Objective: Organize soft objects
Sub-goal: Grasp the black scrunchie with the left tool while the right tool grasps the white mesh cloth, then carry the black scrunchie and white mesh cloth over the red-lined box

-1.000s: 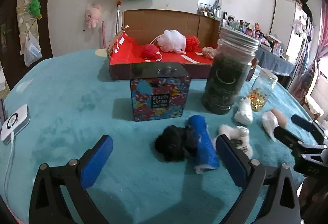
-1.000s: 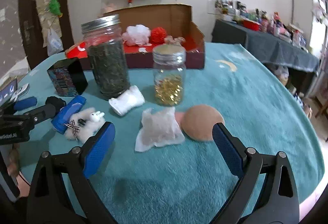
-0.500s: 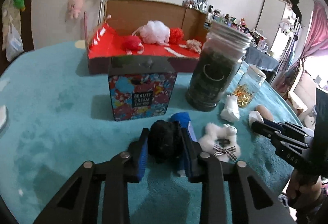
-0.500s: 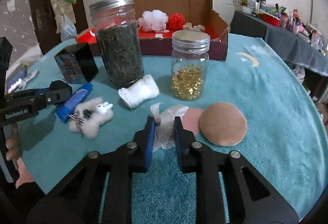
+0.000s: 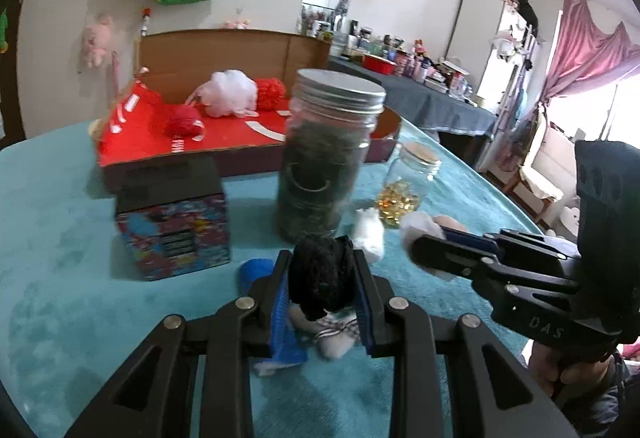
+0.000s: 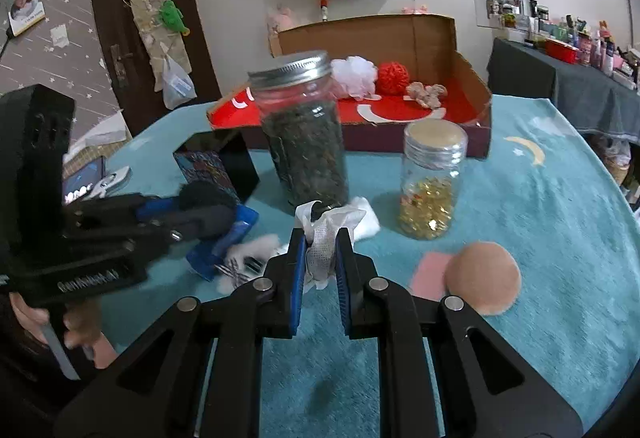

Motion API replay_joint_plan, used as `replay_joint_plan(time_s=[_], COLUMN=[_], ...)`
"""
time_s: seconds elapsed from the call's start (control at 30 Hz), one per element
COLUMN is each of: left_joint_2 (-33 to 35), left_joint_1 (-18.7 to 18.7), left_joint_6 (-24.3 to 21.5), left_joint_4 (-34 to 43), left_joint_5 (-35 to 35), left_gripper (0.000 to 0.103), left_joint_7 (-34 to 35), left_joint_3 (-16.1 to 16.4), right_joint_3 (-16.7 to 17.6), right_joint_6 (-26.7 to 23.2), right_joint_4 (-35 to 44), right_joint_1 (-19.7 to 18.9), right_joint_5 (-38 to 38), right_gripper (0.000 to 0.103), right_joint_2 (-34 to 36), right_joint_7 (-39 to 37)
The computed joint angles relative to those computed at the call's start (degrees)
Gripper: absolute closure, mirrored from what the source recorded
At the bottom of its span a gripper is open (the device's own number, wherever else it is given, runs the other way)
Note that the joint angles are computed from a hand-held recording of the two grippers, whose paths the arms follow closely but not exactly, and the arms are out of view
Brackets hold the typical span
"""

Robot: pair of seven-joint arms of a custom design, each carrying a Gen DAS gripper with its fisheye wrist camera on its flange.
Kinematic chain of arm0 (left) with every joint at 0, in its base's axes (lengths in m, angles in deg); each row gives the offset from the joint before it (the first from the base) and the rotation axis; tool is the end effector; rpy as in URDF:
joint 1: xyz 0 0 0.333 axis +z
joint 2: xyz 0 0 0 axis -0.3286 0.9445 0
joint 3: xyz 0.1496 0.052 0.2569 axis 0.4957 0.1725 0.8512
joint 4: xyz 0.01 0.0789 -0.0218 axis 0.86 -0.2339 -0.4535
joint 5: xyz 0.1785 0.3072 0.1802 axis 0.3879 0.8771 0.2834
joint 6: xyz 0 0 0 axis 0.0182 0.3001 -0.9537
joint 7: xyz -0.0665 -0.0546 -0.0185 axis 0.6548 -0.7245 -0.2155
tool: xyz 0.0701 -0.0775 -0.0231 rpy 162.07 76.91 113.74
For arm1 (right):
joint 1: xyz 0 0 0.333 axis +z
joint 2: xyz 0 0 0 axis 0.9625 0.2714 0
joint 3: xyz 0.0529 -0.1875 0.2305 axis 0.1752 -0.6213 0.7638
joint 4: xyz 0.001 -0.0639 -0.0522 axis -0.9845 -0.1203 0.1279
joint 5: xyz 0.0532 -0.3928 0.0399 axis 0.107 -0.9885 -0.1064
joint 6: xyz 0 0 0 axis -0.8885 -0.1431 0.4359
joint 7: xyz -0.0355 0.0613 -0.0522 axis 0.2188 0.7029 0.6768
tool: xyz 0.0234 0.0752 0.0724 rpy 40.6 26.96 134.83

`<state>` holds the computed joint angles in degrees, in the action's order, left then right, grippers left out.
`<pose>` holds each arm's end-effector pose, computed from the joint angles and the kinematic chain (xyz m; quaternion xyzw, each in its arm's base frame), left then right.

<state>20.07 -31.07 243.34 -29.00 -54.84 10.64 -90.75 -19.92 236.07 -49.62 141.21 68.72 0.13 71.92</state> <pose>0.6254 -0.4416 0.2927 -0.4024 0.7990 -0.4375 0.0909 0.5591 0.3588 0.2846 -0.6216 0.6302 -0.2446 0.3957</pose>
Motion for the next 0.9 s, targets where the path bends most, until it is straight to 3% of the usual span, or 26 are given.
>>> replay_joint_plan(time_s=[0.33,0.57,0.87,0.9], left_joint_2=[2.1,0.9,-1.4,-1.2], left_joint_1=[-0.3,0.5,3.0,4.3], left_joint_6=[-2.3,-1.1,-0.2,-0.4], left_joint_4=[3.2,1.1,-1.9,-2.3], left_joint_5=[-1.4,-2.4,-2.7,-2.7], left_gripper=[0.073,0.073,0.073,0.073], left_joint_7=[2.5,2.3,-0.4,-0.2], left_joint_3=[-1.2,-1.1,-0.3,-1.6], right_joint_3=[10.3,12.6,20.7,20.6], right_joint_6=[1.9,2.6,5.9,6.1], right_joint_4=[1.7,1.5,-1.9,-2.2], right_joint_1=[-9.6,-11.5,-19.0,-18.8], right_joint_5=[-1.7,0.0,2.6,3.9], right_gripper=[0.089,0.089,0.089,0.089], right_joint_2=[-1.9,-2.5,-5.8,-6.0], right_joint_7=[-3.0,-4.9,-7.9,-8.7])
